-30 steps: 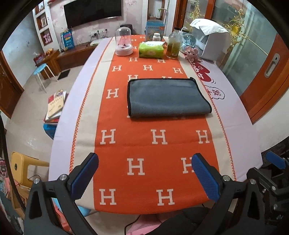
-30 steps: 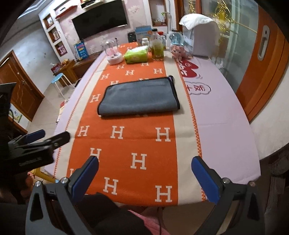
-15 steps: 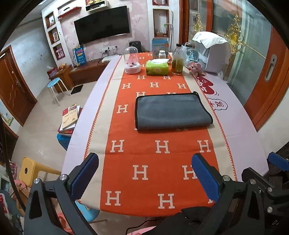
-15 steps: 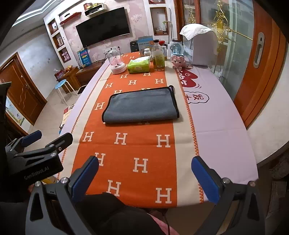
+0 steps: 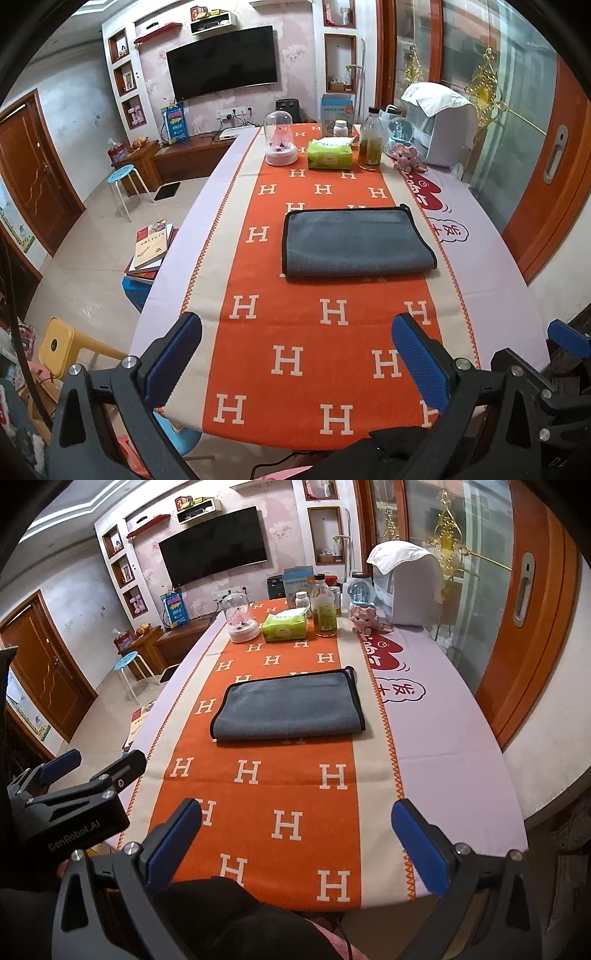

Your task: Fold towel

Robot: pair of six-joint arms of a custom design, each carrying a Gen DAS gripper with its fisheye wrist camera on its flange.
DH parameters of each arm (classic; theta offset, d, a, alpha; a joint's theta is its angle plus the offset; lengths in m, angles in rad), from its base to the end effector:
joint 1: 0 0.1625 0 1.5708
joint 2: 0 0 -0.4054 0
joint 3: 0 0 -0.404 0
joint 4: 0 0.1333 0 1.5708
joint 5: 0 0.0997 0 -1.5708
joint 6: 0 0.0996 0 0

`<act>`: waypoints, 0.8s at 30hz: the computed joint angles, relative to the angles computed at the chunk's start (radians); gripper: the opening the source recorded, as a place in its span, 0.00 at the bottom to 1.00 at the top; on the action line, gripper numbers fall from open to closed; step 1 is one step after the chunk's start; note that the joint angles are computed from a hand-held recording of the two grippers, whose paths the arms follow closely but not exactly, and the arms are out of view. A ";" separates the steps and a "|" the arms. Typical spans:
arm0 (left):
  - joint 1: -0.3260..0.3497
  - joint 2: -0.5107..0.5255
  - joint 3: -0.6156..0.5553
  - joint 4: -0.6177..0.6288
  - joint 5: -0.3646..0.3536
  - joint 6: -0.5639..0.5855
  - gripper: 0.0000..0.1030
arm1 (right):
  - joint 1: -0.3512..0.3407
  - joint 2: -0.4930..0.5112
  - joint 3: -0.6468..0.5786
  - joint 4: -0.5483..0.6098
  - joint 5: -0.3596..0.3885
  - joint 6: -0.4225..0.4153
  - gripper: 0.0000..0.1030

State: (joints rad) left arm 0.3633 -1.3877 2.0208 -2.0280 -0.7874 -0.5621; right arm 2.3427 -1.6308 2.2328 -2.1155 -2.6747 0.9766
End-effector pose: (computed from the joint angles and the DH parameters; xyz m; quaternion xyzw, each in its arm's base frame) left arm -0.3813 -0.3628 0.2352 0.3238 0.8625 -0.2428 0.3037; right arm 0.3147 -0.2597 0.2879 -0.0720 -0.8482 0.3864 0.3550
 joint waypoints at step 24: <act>0.015 0.042 -0.026 -0.041 0.002 0.035 0.99 | -0.027 -0.001 0.001 -0.037 0.016 -0.048 1.00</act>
